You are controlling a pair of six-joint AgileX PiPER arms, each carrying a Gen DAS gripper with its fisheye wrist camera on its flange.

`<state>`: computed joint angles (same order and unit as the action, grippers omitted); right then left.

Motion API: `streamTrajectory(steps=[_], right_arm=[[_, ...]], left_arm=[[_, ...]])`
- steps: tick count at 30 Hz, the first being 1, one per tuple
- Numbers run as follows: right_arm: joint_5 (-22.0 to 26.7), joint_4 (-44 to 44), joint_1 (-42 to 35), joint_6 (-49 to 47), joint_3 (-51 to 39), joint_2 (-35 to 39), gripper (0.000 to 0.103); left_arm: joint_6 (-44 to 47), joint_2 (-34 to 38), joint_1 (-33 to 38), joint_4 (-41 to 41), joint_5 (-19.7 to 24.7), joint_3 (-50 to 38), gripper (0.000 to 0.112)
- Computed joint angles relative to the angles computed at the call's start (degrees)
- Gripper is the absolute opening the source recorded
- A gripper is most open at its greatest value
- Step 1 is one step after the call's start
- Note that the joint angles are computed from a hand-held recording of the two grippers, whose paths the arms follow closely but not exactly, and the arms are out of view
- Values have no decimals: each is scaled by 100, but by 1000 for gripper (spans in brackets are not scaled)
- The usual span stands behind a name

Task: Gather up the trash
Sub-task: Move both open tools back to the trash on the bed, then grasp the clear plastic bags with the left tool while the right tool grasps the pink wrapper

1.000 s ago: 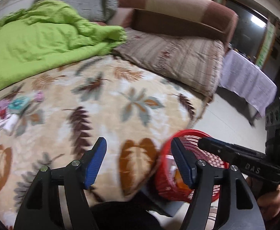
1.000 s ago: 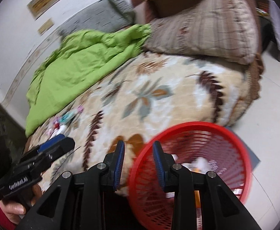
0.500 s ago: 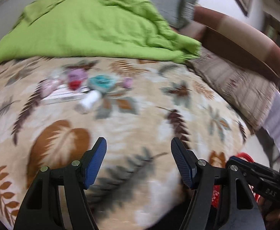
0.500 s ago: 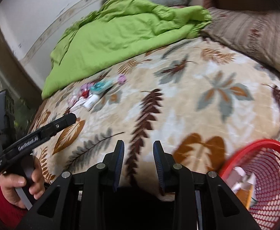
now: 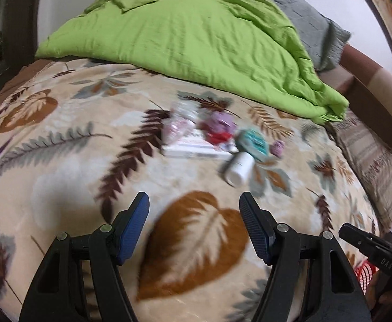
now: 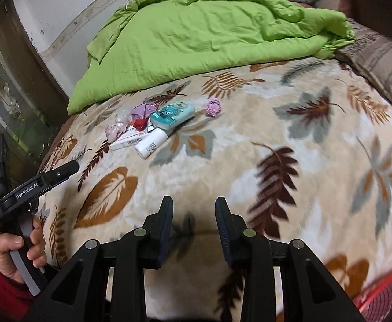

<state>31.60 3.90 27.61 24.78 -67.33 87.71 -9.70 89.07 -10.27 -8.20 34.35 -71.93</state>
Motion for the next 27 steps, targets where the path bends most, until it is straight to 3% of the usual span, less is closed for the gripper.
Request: streamTrajectory(steps=[6, 19, 21, 24, 27], right_arm=[[116, 269, -224, -288, -702, 527, 35], [550, 1013, -877, -919, -2092, 1674, 35], [612, 1187, -995, -1014, -2403, 1946, 35], [773, 1163, -1076, -1013, -2984, 2376, 35], [1080, 1176, -1149, -980, -3782, 2931, 35]], left_arm=[[313, 1044, 321, -220, 559, -1413, 69], [-32, 4260, 387, -169, 2700, -6084, 68], [-126, 4544, 401, -136, 2858, -6506, 66], [-133, 4881, 497, -304, 3032, -6954, 47], [12, 4720, 577, -452, 2634, -6523, 42]])
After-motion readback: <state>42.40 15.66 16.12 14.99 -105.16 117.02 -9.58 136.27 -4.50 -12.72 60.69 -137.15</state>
